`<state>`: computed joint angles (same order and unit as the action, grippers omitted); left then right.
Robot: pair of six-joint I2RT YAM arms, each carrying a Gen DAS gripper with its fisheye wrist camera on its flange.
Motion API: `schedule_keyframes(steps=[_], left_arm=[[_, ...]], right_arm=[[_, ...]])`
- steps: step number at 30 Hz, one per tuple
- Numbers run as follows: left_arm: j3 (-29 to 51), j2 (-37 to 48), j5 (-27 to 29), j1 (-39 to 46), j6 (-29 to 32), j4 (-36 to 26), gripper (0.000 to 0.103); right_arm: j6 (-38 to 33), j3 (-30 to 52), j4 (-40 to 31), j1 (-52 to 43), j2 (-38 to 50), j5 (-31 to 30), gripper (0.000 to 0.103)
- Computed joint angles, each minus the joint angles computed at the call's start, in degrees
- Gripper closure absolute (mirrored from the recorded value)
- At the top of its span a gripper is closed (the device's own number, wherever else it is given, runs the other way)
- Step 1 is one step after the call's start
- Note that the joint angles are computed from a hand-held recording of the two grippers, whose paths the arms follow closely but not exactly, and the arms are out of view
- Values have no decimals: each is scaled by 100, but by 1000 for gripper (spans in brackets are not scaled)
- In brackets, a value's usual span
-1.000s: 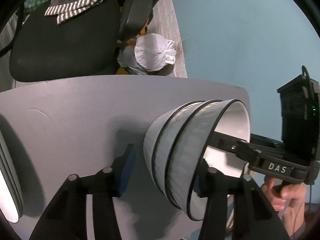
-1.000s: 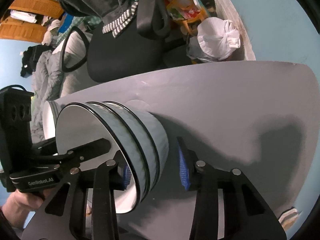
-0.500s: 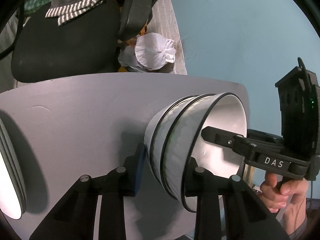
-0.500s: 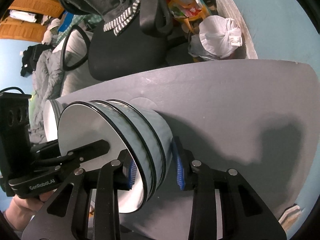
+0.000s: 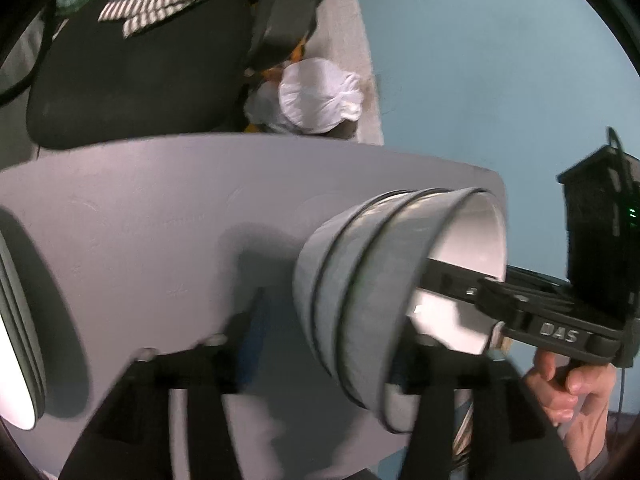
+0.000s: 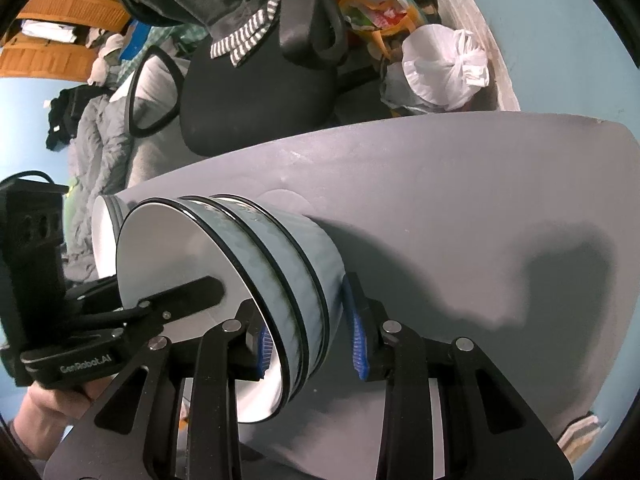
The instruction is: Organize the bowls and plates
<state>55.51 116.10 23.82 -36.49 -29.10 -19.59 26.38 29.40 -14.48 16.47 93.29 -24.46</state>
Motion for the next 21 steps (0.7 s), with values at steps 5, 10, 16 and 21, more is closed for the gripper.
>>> schedule_keyframes(steps=[5, 10, 16, 21], left_arm=[[-315, -97, 226, 61, -71, 430, 47], [-273, -222, 115, -79, 48, 346, 61], [-428, -394, -11, 91, 197, 203, 61], [-676, -651, -157, 319, 498, -6, 62]], right_arm=[[-136, 92, -26, -134, 214, -233, 69], [-208, 258, -200, 105, 252, -92, 65], [8, 173, -21, 282, 369, -307, 68], [443, 171, 205, 782, 407, -224, 68]])
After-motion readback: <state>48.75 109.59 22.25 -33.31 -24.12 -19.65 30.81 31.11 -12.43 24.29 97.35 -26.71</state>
